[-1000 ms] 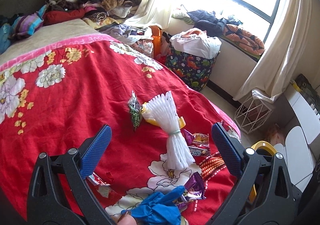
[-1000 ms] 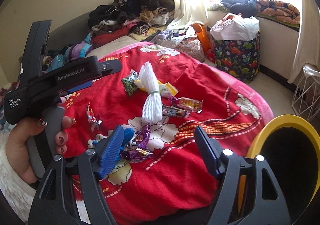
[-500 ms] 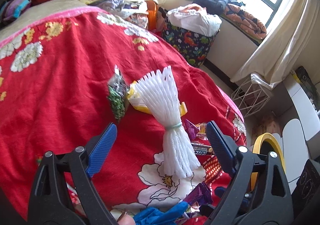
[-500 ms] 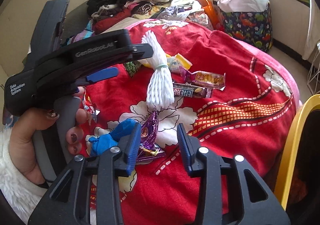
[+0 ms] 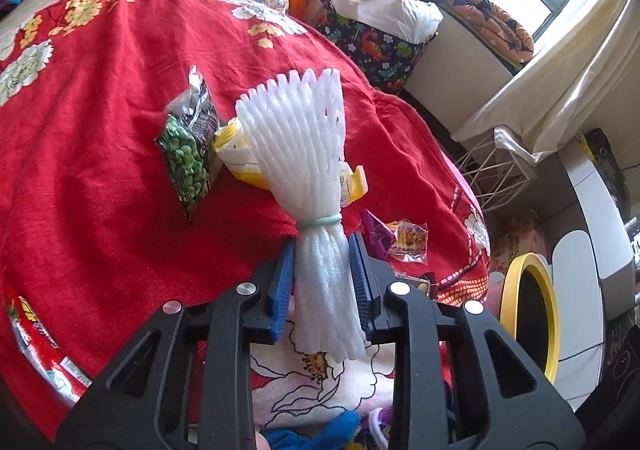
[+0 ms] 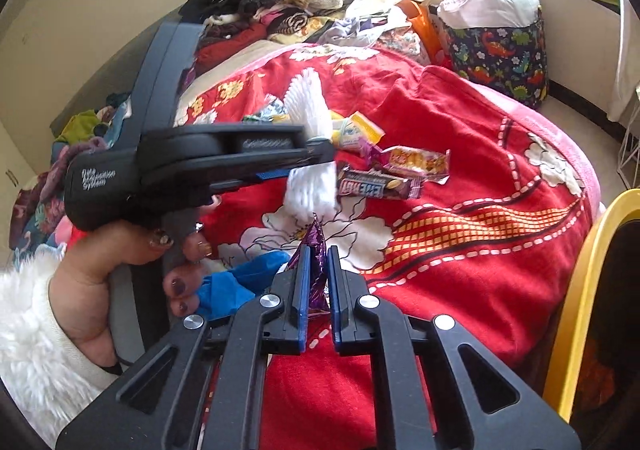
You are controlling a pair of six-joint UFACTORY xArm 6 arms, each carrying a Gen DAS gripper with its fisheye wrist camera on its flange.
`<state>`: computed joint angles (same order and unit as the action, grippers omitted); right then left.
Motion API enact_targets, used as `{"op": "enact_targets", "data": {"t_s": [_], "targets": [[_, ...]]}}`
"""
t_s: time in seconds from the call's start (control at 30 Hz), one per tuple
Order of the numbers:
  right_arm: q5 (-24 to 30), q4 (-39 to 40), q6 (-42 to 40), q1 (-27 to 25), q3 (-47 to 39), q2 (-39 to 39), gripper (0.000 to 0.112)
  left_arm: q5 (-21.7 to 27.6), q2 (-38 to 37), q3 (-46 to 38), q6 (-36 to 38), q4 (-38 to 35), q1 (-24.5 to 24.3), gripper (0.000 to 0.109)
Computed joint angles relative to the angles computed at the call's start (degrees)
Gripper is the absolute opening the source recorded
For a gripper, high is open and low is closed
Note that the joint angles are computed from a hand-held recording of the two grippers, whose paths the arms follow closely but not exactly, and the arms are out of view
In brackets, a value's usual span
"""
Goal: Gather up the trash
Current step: 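Grasp the white fork bundle with the left tool while the right tool grasps the purple wrapper, then carry the fork bundle with the left tool over the bin while the right tool carries the purple wrapper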
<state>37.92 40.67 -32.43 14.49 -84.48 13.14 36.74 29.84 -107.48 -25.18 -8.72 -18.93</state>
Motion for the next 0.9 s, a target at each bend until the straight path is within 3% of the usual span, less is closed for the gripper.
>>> {"op": "enact_targets", "data": {"t_s": [0.27, 0.9], "targets": [[-3.0, 1.2, -0.3, -1.0, 1.2, -2.1, 0.008, -7.2, -5.8, 7.4, -2.6, 2.8, -0.5, 0.019], [-7.1, 3.5, -1.1, -2.7, 4.7, -8.1, 0.008, -8.9, -10.0, 8.5, -4.3, 9.3, -3.6, 0.019]]}}
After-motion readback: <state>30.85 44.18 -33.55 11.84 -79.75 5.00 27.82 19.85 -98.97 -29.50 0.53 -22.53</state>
